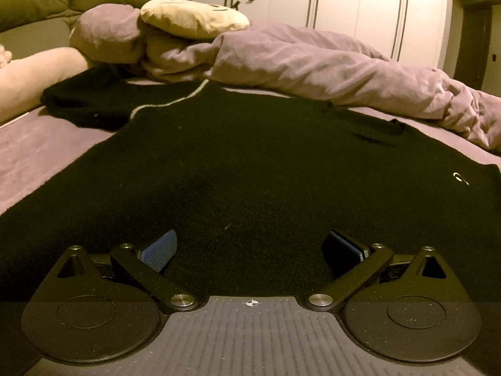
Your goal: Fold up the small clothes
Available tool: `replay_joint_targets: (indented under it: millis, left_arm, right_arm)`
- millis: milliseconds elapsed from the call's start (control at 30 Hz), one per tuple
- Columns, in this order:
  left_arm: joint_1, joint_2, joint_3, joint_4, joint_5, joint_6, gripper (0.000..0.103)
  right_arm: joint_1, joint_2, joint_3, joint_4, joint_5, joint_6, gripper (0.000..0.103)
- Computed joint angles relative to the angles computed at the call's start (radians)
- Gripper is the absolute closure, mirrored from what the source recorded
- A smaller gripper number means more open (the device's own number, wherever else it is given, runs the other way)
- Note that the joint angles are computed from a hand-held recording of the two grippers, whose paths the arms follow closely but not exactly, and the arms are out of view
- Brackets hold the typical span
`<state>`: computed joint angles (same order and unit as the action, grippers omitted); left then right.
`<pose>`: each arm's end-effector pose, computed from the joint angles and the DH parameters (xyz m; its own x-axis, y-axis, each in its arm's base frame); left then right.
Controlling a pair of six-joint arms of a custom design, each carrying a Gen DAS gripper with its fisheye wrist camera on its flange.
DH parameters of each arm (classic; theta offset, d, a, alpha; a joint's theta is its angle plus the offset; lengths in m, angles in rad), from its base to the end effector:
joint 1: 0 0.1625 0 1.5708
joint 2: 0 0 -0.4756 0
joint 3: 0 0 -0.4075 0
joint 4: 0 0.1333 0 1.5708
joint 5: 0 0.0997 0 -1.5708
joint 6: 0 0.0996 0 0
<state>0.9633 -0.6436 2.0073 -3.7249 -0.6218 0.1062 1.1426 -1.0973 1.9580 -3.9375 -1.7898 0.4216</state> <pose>-0.1526 -0.5949 0.0791 -0.7609 -0.0797 -0.6440 0.4850 0.5895 -0.6460 -0.1417 -0.5795 0.3700 -0.7171 0.5739 -0.3955 0.3511 -0.1928 -0.9163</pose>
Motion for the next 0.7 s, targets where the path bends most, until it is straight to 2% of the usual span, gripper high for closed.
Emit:
replay_joint_targets:
  millis: [67,167,267,367,433,600,700]
  left_arm:
    - [-0.001,0.001,-0.002,0.001,0.003,0.003,0.0]
    - [-0.001,0.0,0.0,0.008,0.008,0.004,0.0]
    - [-0.005,-0.028,0.007,0.076,0.009,-0.038,0.0]
    - [-0.031,-0.021,0.008,0.019,0.093,0.007,0.0]
    - [-0.048,-0.031,0.017,-0.023,0.15,0.039,0.0]
    - [-0.069,-0.145,0.096,-0.037,0.162,-0.026,0.0]
    - [-0.073,-0.214,0.138,-0.004,0.17,-0.086,0.0]
  right_arm:
    - [0.015,-0.009,0.007,-0.014,-0.021,-0.049,0.093]
    - [0.064,-0.035,0.03,-0.049,-0.086,-0.166,0.093]
    - [0.125,-0.06,0.043,-0.079,-0.155,-0.269,0.093]
    - [0.21,-0.069,0.017,-0.085,-0.24,-0.433,0.093]
    - [0.276,-0.067,-0.007,-0.083,-0.261,-0.534,0.093]
    - [0.469,0.025,-0.107,-0.005,-0.24,-0.8,0.093]
    - [0.557,0.119,-0.158,0.055,-0.18,-0.894,0.093]
